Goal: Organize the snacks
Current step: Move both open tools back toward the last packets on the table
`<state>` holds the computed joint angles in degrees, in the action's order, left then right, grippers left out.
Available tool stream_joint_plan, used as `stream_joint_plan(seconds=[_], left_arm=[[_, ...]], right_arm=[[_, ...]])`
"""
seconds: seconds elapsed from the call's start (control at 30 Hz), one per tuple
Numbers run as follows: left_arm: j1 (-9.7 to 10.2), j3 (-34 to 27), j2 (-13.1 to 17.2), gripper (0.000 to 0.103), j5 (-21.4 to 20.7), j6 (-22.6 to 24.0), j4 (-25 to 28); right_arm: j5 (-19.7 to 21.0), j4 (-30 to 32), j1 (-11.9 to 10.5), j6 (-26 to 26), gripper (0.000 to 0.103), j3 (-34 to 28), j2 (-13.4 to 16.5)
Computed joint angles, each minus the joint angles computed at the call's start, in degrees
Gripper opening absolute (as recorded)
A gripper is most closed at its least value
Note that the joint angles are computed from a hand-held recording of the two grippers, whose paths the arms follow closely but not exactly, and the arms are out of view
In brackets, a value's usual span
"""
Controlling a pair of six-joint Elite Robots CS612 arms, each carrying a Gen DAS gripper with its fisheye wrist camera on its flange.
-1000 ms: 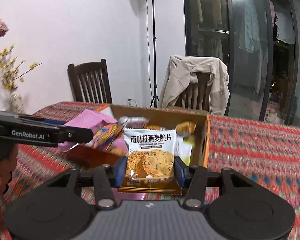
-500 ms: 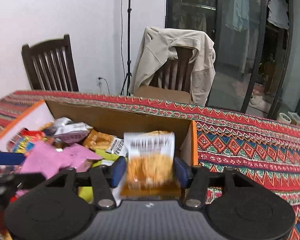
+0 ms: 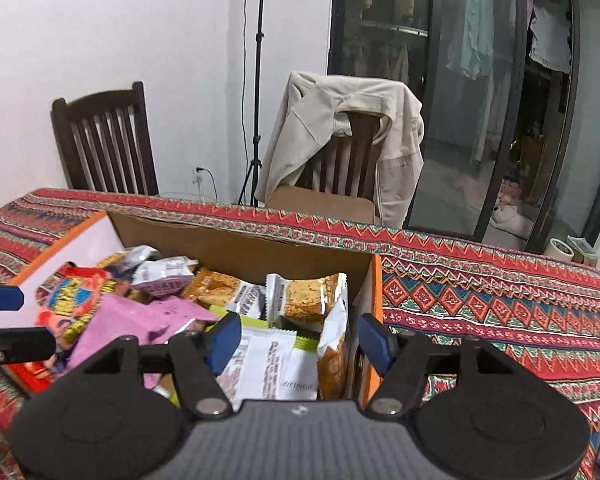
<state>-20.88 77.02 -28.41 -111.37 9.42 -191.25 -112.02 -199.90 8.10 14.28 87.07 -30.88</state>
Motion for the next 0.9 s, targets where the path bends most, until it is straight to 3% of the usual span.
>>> stream_joint_plan(seconds=[0.23,0.47,0.77,0.9], left_arm=[[0.86,7.3,-3.5,0.079,-0.3,0.3,-6.3],[1.82,14.4,-5.9,0.082,-0.8,0.7,-13.2],[2.49,22.7,-6.8,0.089,-0.2,3.1,-23.8],[2.98,25.4,-6.3,0.092,-0.2,1.2,-27.0]], right_arm=[[-1.4,-5.5,2.1,0.3,0.072,5.6,-2.7],[-5.4,-9.5,4.9,0.7,0.077,10.7,-4.8],[-8.9,-14.3,9.4,3.0,0.085,16.4,-5.5],[-8.8,-17.8,11.6,4.1,0.088,19.3,-5.0]])
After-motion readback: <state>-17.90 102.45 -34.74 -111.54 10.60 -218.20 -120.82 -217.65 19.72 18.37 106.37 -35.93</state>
